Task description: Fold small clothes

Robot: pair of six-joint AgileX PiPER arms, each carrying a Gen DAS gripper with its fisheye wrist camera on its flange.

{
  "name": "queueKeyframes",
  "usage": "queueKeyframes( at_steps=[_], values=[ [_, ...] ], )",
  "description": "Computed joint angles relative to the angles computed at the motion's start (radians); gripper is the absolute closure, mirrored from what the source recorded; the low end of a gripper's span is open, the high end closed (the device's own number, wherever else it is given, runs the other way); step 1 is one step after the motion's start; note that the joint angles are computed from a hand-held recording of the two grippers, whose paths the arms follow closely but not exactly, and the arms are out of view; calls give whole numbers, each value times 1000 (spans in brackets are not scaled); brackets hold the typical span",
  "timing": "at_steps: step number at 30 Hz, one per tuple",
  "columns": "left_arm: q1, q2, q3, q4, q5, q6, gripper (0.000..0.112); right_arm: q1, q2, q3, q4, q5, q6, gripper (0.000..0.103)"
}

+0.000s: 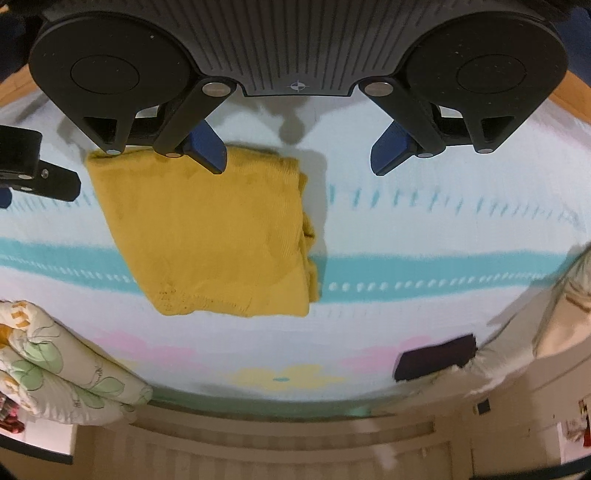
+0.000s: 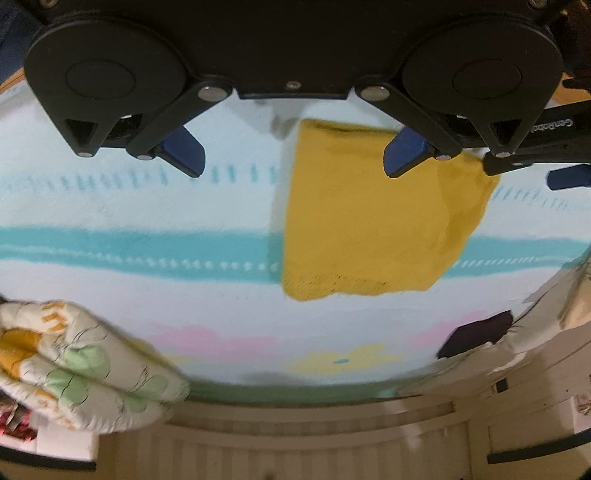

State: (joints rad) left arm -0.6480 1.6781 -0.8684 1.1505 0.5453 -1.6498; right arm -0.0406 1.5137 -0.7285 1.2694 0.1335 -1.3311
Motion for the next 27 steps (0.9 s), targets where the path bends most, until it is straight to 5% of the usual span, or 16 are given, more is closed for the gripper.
queueKeyframes(
  at_steps=[11,27],
  values=[
    [19,30,-37,-123,-14,101,29,8,37,-42,-455,45,488,1],
    [28,60,-69,-210,-8,189,32,1,64,-70,-589,76,655,1]
  ],
)
